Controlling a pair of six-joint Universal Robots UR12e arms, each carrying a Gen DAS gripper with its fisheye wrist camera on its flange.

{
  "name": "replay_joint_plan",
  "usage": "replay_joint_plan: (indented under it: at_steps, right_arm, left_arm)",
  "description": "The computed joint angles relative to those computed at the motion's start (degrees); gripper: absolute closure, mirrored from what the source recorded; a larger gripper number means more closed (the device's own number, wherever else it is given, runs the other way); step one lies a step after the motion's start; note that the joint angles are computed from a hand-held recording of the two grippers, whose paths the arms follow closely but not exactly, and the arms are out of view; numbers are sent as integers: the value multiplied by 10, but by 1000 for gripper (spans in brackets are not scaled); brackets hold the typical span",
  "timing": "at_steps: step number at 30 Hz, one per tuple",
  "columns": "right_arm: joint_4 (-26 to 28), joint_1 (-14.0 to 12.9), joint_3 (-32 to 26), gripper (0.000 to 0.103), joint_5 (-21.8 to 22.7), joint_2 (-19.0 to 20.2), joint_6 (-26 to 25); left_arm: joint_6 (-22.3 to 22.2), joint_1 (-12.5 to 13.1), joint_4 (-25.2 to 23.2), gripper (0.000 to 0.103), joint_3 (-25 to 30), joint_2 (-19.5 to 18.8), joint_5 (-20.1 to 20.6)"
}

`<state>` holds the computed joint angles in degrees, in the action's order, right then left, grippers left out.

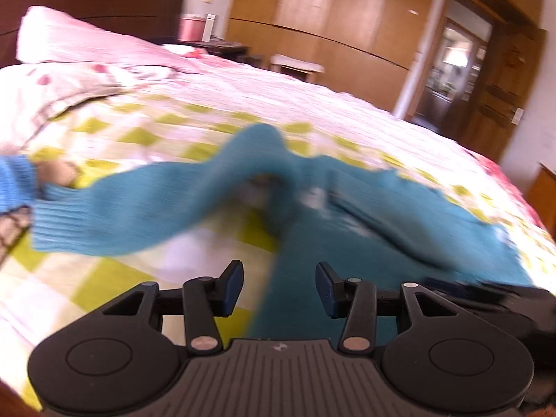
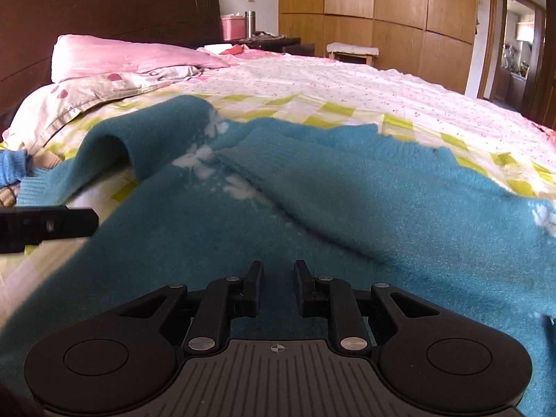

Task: Fold small clothes
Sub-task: 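Move the left tool to the other sleeve cuff and close on it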

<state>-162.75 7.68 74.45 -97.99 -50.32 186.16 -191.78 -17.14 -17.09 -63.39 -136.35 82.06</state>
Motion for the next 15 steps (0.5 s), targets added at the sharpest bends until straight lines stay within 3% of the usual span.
replay_joint_plan:
  at_steps: [7,13,15]
  right_arm:
    - [-54,2,20,83,-7,3,13]
    - [-78,-1,31,83,4,1,29]
    - [-86,-4,35,83,12,0,36]
  left_arm:
    - [-93,14,-17,49,8,-7,65]
    - [-240,40,-15,47,-12,-3,50]
    - [-268,43,-12,47,-16,-4,58]
